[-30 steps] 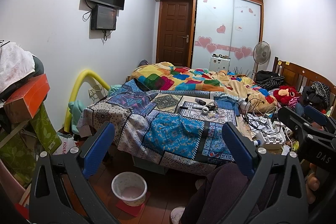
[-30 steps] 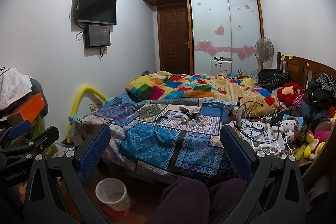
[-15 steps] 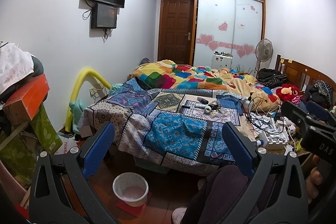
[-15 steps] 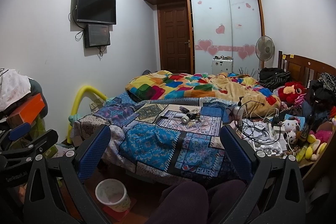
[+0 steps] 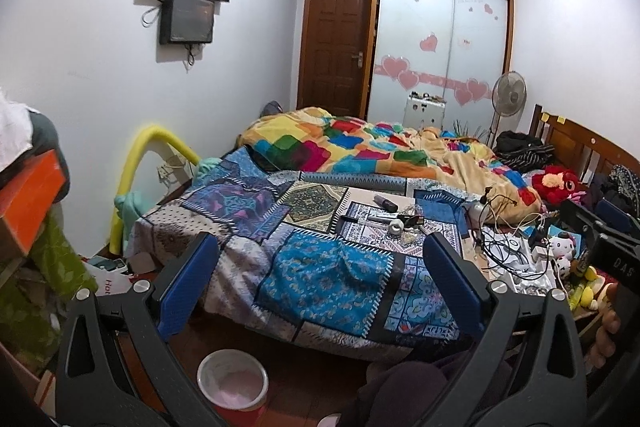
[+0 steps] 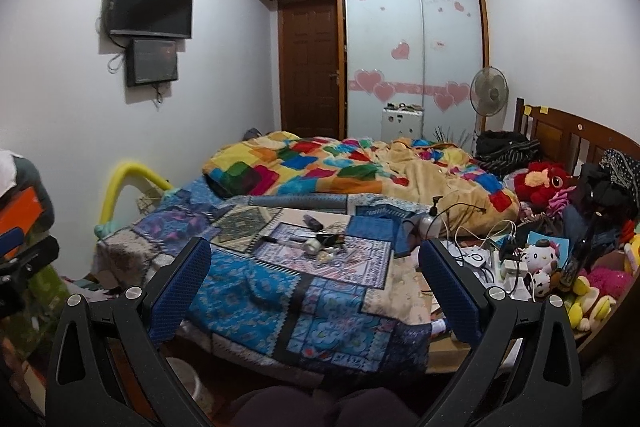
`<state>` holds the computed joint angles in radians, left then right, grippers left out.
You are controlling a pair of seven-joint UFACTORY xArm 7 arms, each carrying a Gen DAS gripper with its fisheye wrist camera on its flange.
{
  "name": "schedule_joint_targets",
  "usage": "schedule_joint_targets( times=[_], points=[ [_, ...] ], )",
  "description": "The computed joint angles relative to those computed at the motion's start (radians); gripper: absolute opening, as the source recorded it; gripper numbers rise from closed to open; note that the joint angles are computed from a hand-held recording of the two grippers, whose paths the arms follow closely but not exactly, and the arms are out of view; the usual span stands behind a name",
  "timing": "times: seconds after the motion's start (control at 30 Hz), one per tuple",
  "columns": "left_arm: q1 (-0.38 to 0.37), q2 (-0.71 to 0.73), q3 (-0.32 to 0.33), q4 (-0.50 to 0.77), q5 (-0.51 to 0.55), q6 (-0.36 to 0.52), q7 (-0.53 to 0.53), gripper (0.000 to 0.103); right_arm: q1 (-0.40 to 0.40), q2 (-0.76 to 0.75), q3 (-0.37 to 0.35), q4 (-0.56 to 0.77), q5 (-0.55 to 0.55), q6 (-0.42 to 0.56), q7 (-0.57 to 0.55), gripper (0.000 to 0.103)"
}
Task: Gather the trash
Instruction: 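Move the left tool down to the white tape roll on the bed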
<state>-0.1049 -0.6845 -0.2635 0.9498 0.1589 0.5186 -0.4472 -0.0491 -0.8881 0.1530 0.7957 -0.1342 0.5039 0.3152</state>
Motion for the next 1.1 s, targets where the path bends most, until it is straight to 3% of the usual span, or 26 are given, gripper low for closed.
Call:
schedule_joint_targets(
  times=[0.27, 0.5, 0.63, 0.93, 1.0, 1.1],
  points=[
    [0.037, 0.321, -0.062, 0.222, 0.094, -0.007, -0.085, 0.103, 0.009, 0.212, -0.117, 0.101, 0.030, 0.005, -0.095, 0.103],
    [-0.033, 0.635, -0.061, 0.474, 0.198, 0.065, -0.149, 0.103, 0.041, 0.390, -0.207, 0.190, 0.128, 0.010, -0.205, 0.103],
    [-0.095, 0.789, -0.030, 0.608, 0.192, 0.114, -0.124, 0.103, 0.089, 0.499, -0.279, 0.260, 0.260, 0.037, -0.318, 0.103],
    [-0.206, 1.097, 0.047, 0.889, 0.107, 0.184, -0.001, 0.103, 0.020, 0.743, -0.252, 0.383, 0.338, 0.059, -0.400, 0.103],
    [-0.223, 1.177, 0.058, 0.969, 0.072, 0.201, 0.036, 0.100, 0.007, 0.799, -0.238, 0.412, 0.337, 0.070, -0.409, 0.094],
    [-0.244, 1.290, 0.068, 1.103, 0.014, 0.253, 0.105, 0.089, -0.011, 0.873, -0.222, 0.460, 0.344, 0.091, -0.433, 0.081]
  ],
)
